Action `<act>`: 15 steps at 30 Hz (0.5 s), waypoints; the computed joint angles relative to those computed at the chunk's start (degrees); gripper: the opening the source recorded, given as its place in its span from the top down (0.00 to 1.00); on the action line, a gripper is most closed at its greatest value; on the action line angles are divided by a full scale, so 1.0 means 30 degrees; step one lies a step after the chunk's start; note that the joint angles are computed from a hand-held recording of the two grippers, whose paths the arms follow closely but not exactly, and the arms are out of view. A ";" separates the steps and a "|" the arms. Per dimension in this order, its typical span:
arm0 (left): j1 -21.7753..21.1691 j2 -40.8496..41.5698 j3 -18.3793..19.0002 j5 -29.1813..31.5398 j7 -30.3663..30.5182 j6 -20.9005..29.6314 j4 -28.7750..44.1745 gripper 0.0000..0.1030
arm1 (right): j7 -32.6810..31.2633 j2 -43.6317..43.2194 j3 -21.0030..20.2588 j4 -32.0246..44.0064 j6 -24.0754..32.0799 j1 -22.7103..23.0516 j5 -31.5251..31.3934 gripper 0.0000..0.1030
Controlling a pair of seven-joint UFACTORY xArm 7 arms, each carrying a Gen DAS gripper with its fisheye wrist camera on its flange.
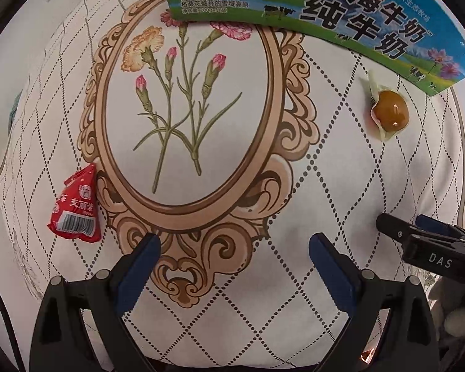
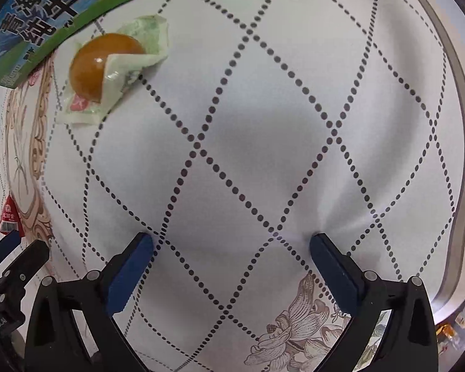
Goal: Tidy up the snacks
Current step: 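Grasp the red triangular candy bag with the left tool while the right tool grasps the egg packet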
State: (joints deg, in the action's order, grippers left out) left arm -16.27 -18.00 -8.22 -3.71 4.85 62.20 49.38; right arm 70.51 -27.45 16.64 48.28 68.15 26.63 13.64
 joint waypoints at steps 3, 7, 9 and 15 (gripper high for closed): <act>0.0244 -0.0342 0.0462 -0.0427 0.0266 0.0614 0.0419 0.05 | 0.0499 -0.0441 0.0333 0.1282 -0.0181 -0.0600 -0.1635 0.39; 0.0924 -0.0385 0.0907 -0.0522 0.0160 0.0953 0.1301 0.05 | 0.1031 -0.0429 0.0308 0.2015 -0.2456 -0.1641 -0.2925 0.39; 0.1317 -0.0418 0.1074 -0.0358 0.0062 0.0975 0.1610 0.05 | 0.0890 0.0281 0.0288 0.2540 -0.3017 -0.2039 -0.3622 0.39; 0.2656 -0.0075 0.1587 0.0607 -0.0403 0.0886 0.2174 0.05 | -0.0576 0.3445 -0.0273 0.4227 -0.2619 -0.2209 -0.4341 0.48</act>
